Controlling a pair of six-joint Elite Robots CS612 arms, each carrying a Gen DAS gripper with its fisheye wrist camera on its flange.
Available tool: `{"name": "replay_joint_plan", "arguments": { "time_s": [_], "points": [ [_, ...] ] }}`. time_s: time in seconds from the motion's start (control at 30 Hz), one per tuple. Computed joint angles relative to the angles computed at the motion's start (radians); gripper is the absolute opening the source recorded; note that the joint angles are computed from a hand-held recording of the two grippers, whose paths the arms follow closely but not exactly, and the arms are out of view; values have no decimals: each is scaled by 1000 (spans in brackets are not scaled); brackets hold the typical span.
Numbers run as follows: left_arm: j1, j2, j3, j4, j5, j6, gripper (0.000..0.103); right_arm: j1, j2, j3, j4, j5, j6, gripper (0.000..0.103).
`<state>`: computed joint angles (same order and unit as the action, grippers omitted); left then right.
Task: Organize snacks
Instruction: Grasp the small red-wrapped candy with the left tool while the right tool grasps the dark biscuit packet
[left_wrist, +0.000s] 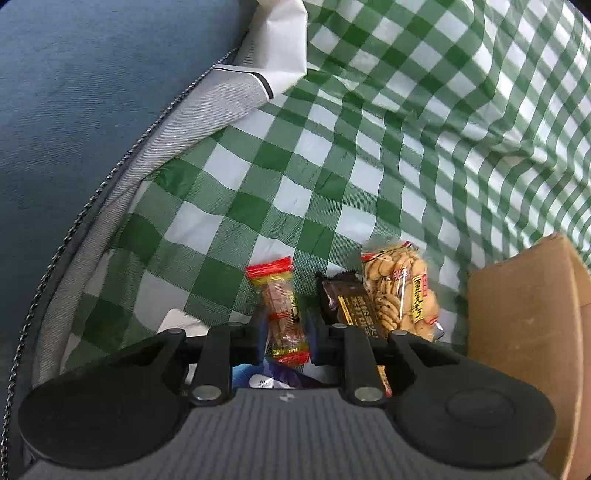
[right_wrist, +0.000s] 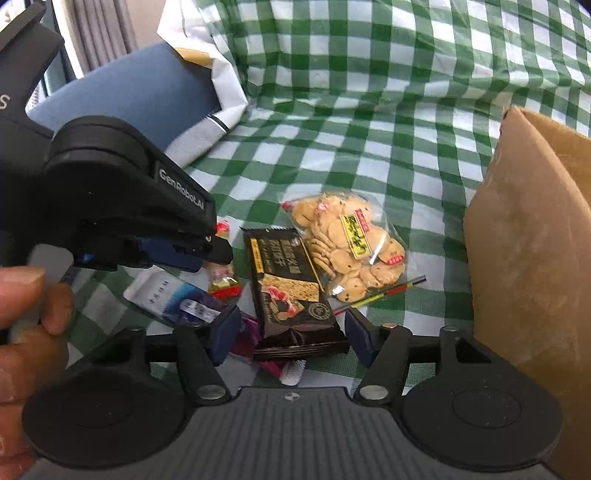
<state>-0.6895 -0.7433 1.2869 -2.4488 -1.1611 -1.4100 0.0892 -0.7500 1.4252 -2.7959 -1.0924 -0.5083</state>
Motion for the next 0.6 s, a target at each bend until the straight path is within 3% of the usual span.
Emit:
{"name": "replay_joint_plan", "arguments": {
  "time_s": [0.07, 0.27, 0.47, 0.6],
  "points": [
    [1, 8, -13, 18, 1, 14, 24, -6, -3, 6, 1, 12, 6, 48],
    [-6, 8, -19, 38, 27, 62, 18, -15, -1, 3, -11, 44, 14, 40],
    [-37, -52, 72, -63, 118, 55, 17, -33, -29, 40, -32, 87, 13, 38],
    [-59, -92, 122, -84, 116, 57, 17, -50, -73, 105, -68, 106, -68, 38]
  ]
}}
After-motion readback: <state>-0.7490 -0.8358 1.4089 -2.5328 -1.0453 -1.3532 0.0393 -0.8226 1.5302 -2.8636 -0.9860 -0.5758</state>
